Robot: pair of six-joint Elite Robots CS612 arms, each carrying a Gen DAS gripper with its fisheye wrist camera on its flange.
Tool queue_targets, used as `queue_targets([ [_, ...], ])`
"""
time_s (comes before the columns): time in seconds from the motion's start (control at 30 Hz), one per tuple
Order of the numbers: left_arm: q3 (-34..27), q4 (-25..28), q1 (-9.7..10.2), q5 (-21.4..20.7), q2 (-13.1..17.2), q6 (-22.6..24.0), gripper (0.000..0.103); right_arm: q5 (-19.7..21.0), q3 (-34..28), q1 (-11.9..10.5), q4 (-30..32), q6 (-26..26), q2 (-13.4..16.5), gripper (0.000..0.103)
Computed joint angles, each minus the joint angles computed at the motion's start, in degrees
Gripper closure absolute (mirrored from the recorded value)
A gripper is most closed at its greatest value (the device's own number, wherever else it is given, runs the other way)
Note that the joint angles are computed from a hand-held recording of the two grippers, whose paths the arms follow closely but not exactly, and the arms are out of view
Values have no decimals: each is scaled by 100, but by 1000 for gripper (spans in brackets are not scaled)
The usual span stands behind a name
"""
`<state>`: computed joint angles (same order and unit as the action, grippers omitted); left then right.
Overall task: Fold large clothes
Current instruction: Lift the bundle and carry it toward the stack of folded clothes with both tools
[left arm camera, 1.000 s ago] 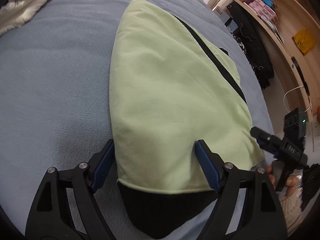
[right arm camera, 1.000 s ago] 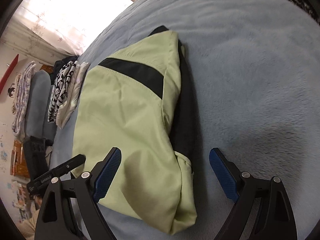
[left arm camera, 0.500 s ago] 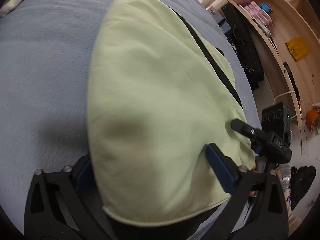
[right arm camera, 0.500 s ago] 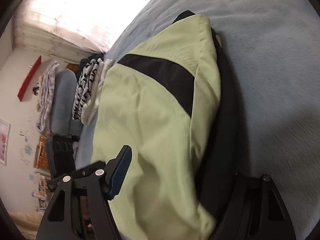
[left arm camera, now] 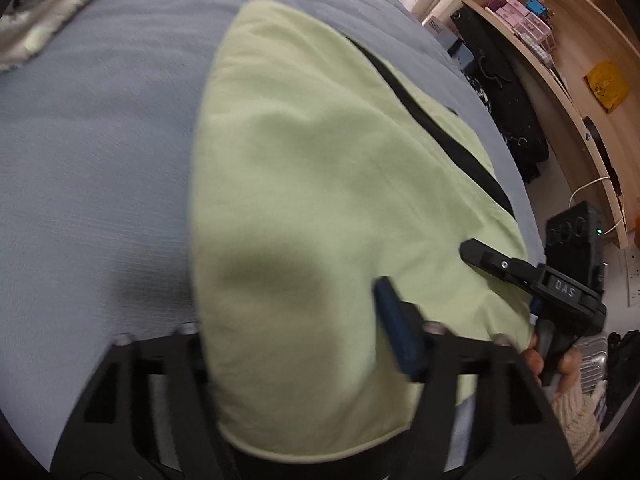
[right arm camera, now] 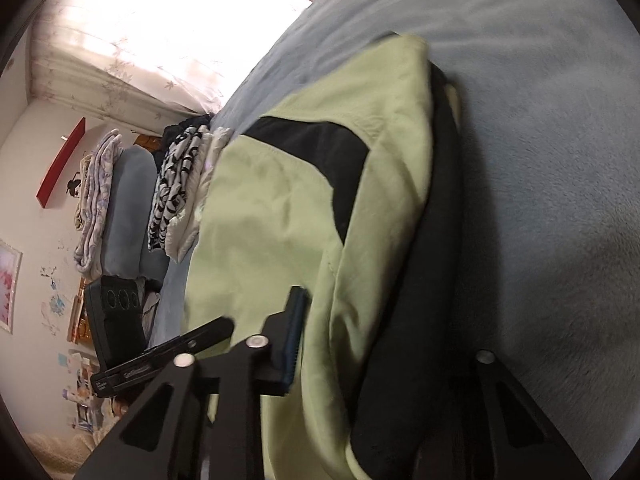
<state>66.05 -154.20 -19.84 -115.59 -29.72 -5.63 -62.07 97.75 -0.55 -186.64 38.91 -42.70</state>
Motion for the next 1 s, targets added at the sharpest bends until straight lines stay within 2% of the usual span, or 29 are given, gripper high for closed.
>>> queue_targets([
  [0.1,216,-353,-60,253,-162,181,68,-367,-52,196,-6,-166,-117,87],
  [0.23,609,-809,-141,719,-455,490,71,-807,-174,478,234,-391,-247,87],
  [0.43,1050,-1102,84,658,-859,528,72,-850,-448,804,298,-243,-238,88],
  [0.53,1254,-1234,241,691,-1048,535,73,-935,-856,1089,490,-230,-138,88],
  [0.67,1643,-1550,565,666,-1353,595,73,-966,-1435,1395,761,-372,25,88],
  [0.77,1892,-1711,1087,328,-1563,733,73,-1026,-1998,1596,1014,-494,194,88],
  [0.87,1849,-1808,1435,123,-1638,745,73,-1146,-2797,1813,1334,-657,459,88],
  [1.0,1553,-1868,1796,-32,-1646,812,73,-1259,-3883,2016,1660,-808,856,88],
])
